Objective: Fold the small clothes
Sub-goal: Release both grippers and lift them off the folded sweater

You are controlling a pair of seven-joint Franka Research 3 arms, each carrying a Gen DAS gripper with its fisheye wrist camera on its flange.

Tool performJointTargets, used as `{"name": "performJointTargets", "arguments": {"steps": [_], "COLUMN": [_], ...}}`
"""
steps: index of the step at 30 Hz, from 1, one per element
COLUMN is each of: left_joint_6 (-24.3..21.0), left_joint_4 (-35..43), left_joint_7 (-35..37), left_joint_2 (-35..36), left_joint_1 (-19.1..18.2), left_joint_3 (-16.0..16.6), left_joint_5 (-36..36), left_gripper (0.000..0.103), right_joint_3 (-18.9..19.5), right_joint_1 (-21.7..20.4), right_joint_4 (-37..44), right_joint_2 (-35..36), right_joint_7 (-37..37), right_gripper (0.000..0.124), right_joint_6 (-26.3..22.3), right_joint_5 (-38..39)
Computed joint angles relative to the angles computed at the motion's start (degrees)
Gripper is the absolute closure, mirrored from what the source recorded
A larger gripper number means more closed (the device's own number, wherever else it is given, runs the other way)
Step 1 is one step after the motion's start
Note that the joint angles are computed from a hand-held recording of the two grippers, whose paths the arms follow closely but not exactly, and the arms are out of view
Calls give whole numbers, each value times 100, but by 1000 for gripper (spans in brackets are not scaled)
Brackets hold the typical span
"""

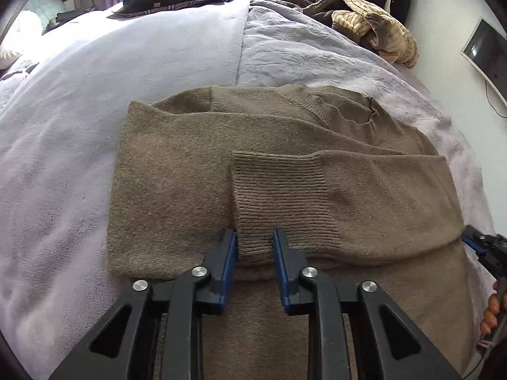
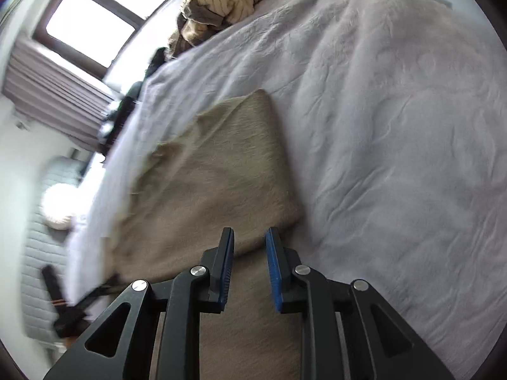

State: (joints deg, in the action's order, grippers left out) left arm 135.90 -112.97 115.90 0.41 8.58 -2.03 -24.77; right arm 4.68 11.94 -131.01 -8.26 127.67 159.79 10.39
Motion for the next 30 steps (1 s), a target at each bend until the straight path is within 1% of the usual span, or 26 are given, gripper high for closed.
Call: {"name": "performJointTargets", "arguments": {"steps": [1, 2, 3, 4, 7, 8, 12, 15, 17, 19, 21, 22, 23, 24, 25, 26, 27, 30], "left_joint_6": [-16, -31, -39, -46, -58, -45, -69, -75, -47, -53, -24, 12, 64, 125, 273, 436, 473, 400], "left_joint_4": [-20, -41, -86, -123, -202, -229, -293, -378, -453, -488, -552, -589, -643, -697, -807, -934, -992, -1080], "left_joint_7": [57, 86, 117, 144, 185, 190, 142, 173, 177, 164, 78, 8, -106, -187, -263, -250, -225, -290], "left_joint_2": [-10, -26, -63, -95, -190, -229, -343, -444, -524, -575, -654, -688, -737, -780, -870, -977, -1037, -1161], "left_joint_1": [13, 26, 39, 46, 49, 41, -1, -40, -70, -102, -126, -137, -143, -156, -167, -196, -225, -266], "left_joint_3": [11, 23, 35, 48, 78, 83, 121, 148, 159, 176, 180, 179, 170, 173, 181, 209, 245, 314], "left_joint_5": [-63, -77, -99, -129, -113, -76, -113, -133, -78, -46, 69, 162, 305, 389, 435, 403, 413, 564], "left_gripper": [78, 78, 79, 79, 79, 79, 79, 79, 79, 78, 78, 74, 64, 27, 8, 7, 7, 7], "right_joint_3": [-108, -333, -358, -182, -116, -119, -129, -68, -56, -30, -7, 10, 19, 25, 38, 57, 66, 54], "right_joint_1": [93, 324, 355, 192, 153, 172, 216, 200, 212, 221, 225, 225, 239, 257, 263, 264, 275, 363], "right_joint_4": [39, -61, -129, -191, -288, -314, -446, -447, -450, -427, -394, -360, -333, -310, -288, -286, -275, -231], "right_joint_2": [72, 84, 57, 0, -161, -207, -414, -503, -538, -560, -570, -565, -560, -555, -555, -565, -572, -576], "right_joint_7": [-17, -286, -420, -537, -526, -588, -709, -684, -708, -717, -731, -733, -750, -765, -763, -742, -748, -863], "right_gripper": [101, 102, 103, 103, 102, 100, 100, 99, 96, 88, 86, 85, 84, 82, 77, 75, 72, 69], "right_joint_6": [-95, 76, 193, 259, 197, 182, 189, 149, 128, 79, 13, -43, -76, -99, -135, -149, -176, -294], "right_joint_5": [73, 548, 800, 1015, 952, 1002, 1197, 1153, 1163, 1135, 1078, 1032, 1015, 1011, 985, 952, 930, 987]}}
